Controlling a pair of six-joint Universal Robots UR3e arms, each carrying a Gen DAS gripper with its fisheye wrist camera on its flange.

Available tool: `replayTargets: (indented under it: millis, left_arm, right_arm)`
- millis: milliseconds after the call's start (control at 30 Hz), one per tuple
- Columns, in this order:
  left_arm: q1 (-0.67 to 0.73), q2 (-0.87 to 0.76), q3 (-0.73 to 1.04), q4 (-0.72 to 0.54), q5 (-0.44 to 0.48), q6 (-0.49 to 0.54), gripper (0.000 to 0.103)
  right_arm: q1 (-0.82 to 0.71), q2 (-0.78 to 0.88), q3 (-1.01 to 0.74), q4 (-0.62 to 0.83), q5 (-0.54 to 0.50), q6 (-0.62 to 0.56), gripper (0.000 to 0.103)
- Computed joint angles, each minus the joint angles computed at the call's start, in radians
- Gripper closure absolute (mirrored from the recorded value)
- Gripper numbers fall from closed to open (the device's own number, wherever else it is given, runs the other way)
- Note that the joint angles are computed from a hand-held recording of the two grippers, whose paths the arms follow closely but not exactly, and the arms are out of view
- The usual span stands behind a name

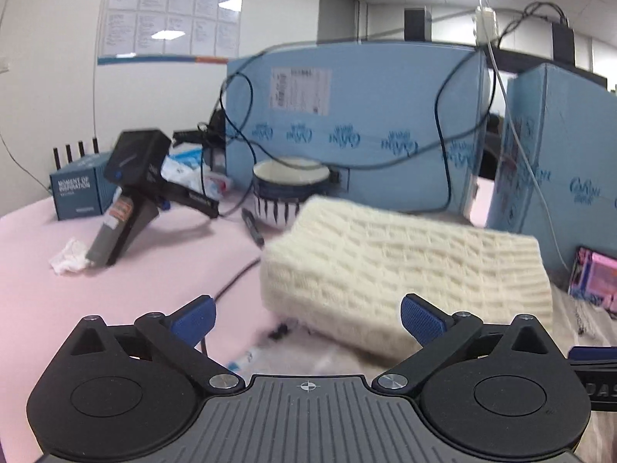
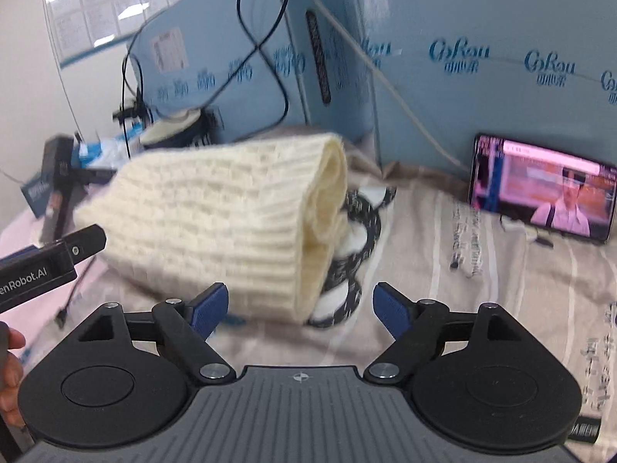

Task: Fold clothes

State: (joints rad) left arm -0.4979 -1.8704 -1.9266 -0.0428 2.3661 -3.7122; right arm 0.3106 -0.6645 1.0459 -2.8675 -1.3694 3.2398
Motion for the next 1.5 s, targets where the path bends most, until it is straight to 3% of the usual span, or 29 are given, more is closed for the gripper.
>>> replayTargets:
  millis: [100, 167, 333, 633, 1500]
  left_arm:
    - [-0.013, 0.009, 0.027, -0.154, 0.009, -0.085, 0.000]
    - [-0.023, 0.001, 0.042, -0.238, 0.026, -0.136, 0.000]
    - [-0.030, -0.023, 0.088, -0.371, 0.043, -0.186, 0.000]
    - [-0.038, -0.034, 0.153, -0.573, 0.083, -0.290, 0.000]
    - [-0.011, -0.028, 0.133, -0.526, 0.035, -0.277, 0.000]
  right_arm:
    - [0.021, 0.039, -0.048, 0.036, -0.050, 0.008, 0.019]
    - [0.037, 0.074, -0.081, 0.029, -0.089, -0.008, 0.011]
    - [0.059, 0.122, -0.139, 0.036, -0.125, -0.069, 0.000]
    - [0.077, 0.139, -0.188, 0.080, -0.167, -0.095, 0.000]
    - [0.078, 0.145, -0.192, 0.076, -0.167, -0.093, 0.000]
